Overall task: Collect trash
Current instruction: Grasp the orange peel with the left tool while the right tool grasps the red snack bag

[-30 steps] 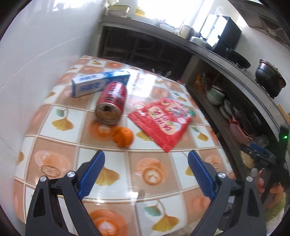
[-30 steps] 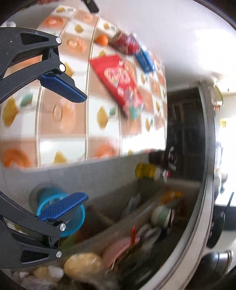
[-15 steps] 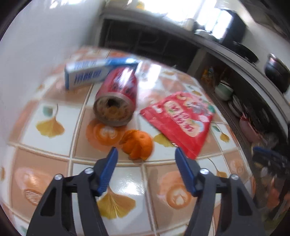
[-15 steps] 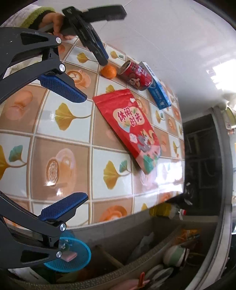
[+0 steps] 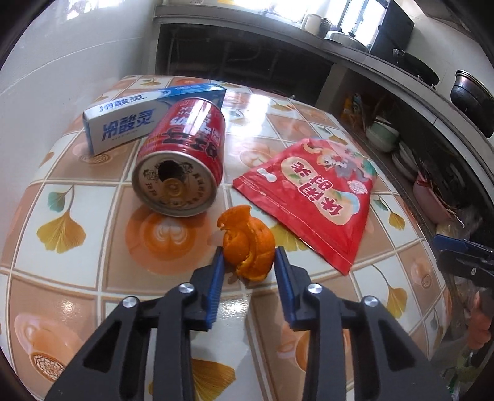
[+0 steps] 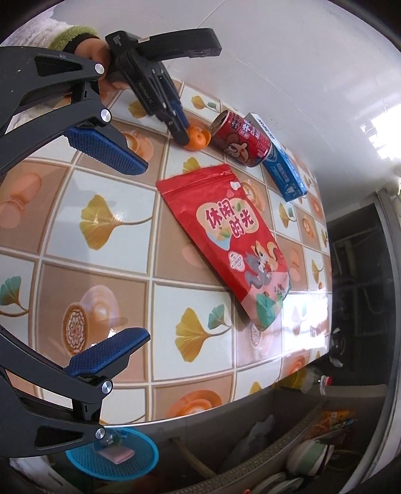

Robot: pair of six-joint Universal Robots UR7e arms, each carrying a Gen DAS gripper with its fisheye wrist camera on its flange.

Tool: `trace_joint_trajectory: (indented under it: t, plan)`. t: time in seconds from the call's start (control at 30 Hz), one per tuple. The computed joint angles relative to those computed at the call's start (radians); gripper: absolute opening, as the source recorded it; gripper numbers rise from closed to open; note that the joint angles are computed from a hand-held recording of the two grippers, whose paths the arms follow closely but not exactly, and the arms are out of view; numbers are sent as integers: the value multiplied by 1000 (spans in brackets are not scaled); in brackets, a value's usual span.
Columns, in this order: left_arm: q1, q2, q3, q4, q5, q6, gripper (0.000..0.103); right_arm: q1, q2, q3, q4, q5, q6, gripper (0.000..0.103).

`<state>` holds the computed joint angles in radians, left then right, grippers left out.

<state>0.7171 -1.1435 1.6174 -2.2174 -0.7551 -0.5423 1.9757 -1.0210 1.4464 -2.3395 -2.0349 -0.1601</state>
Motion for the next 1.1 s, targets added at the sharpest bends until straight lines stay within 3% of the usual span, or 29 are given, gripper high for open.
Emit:
trace_joint_trajectory:
  t: [0.23,0.43,0.6,0.73,0.9,1.03,1.1]
  plan:
    - [6,-6,11,-43,-26,-28,20,-2,-17,14,2,1,16,95]
    - [-10,-18,11,-1,-13,-53,16,-10,-30,21,0,7,39,95]
    - [-39,-51,24,83,4,-91,16,-29,-16,-19,18,66,67,95]
    - [-56,-85,55,110,4,-131,16,-71,29,-103,56,179,138,95]
    - [-65,-103,80,97,1,-146,16,-115,113,-229,136,255,251,79]
    - [-65,-104,87,75,-9,-135,16,-132,177,-301,141,252,302,73]
    - [-64,-105,91,68,-13,-130,16,-117,216,-349,146,203,299,72]
